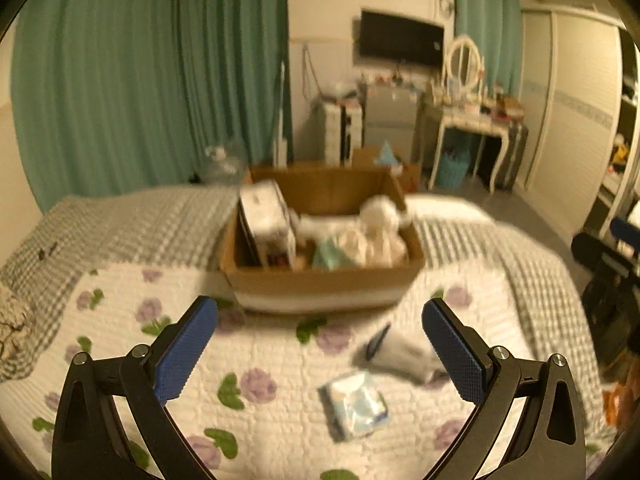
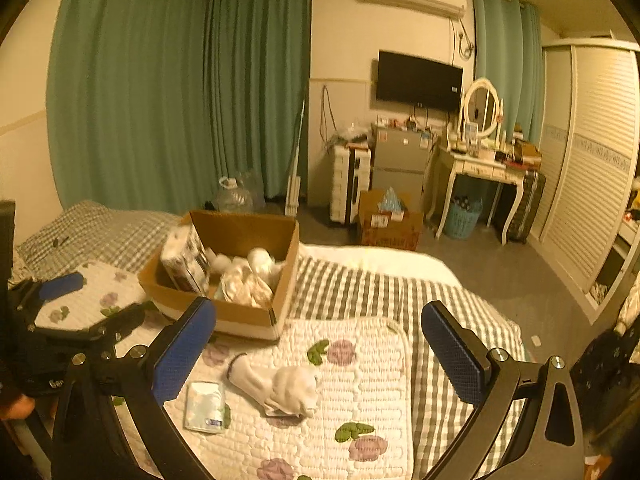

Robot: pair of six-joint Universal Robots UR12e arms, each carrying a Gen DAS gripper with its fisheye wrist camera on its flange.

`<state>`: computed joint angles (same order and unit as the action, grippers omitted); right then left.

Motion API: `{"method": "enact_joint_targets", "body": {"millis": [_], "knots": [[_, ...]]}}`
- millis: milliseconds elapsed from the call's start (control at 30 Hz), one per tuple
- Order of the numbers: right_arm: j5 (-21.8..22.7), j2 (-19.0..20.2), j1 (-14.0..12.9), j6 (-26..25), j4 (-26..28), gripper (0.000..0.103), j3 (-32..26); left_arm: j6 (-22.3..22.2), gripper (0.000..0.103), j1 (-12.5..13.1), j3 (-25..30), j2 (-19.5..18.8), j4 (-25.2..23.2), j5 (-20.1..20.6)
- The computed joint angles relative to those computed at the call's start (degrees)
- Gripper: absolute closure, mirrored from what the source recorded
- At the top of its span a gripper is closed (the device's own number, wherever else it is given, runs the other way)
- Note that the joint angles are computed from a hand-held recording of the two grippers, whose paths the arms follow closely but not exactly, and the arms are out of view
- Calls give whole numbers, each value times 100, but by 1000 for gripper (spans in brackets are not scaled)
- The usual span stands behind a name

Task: Organize soft objects
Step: 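Pull both tools back from the box toward the bedspread, then grasp the blue tissue pack with the left gripper while the right grasps the white glove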

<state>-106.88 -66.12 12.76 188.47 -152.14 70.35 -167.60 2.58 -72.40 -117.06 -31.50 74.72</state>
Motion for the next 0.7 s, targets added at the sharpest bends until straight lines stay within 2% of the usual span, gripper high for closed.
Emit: {"method": "enact_joint_targets", "body": {"millis": [267, 700], "knots": [[217, 278, -104, 154, 447, 0, -78, 128, 0, -44, 60, -233, -830, 59], [697, 634, -162, 210, 1088, 0, -197, 240, 0, -85, -23, -434, -1601, 524]]}}
